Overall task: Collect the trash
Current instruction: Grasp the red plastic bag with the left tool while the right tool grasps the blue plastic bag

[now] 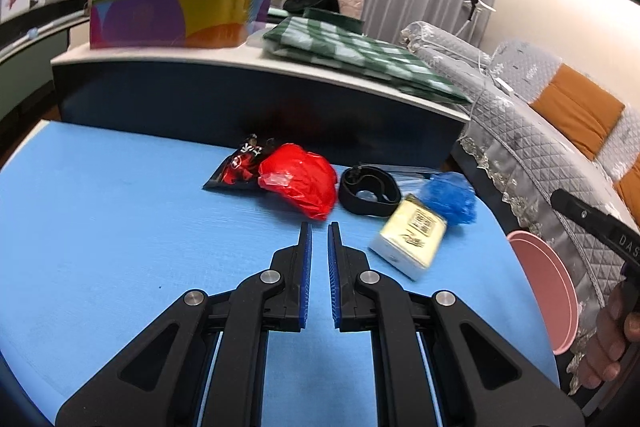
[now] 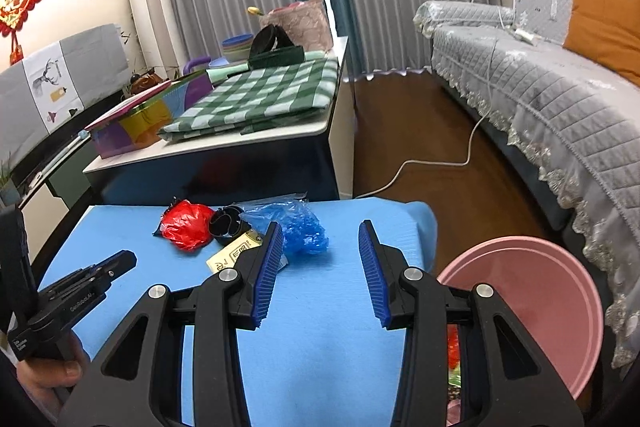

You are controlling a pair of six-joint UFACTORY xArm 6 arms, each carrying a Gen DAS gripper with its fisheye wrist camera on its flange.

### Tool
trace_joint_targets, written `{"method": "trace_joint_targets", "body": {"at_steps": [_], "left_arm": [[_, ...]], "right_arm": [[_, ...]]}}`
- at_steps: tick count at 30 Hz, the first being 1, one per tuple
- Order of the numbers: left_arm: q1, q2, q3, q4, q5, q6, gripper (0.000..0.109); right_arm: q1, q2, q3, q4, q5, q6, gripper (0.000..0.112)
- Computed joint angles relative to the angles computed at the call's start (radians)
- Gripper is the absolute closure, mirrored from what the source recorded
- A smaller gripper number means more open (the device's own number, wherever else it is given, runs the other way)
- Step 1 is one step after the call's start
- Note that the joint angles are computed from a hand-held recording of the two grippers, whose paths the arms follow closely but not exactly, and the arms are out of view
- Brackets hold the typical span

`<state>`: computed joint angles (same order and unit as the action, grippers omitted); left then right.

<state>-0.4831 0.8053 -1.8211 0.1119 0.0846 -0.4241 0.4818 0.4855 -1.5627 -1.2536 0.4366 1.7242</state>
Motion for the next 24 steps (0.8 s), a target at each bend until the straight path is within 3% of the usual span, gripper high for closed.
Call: {"method": "trace_joint_targets", "body": {"at_steps": [6,9,11,24], "left_arm": [[-0.001,0.092,-0.139,-0.107,0.054,0.105,0.097],[0.006,0.139,-0.211,-0.094,0.078,0.084,0.073],[0.009,0.178,-0.271,-0.132,0.105,0.105,0.072],[0.026,0.482,-0.813,-0.232,0.423,0.125,0.069]], "right_arm": [[-0.023,0.104,-0.106,0.08,-0.035,-0.074,0.071],[-0.029,0.153,-0.165,0.133,-0.049,-0.134,0.066],[-0.029,0.185,-0.203,0.165,-0.055,-0.188,0.053],[-0.037,0.32,-0.354,0.431,-0.058,-0.462,0.052]]}}
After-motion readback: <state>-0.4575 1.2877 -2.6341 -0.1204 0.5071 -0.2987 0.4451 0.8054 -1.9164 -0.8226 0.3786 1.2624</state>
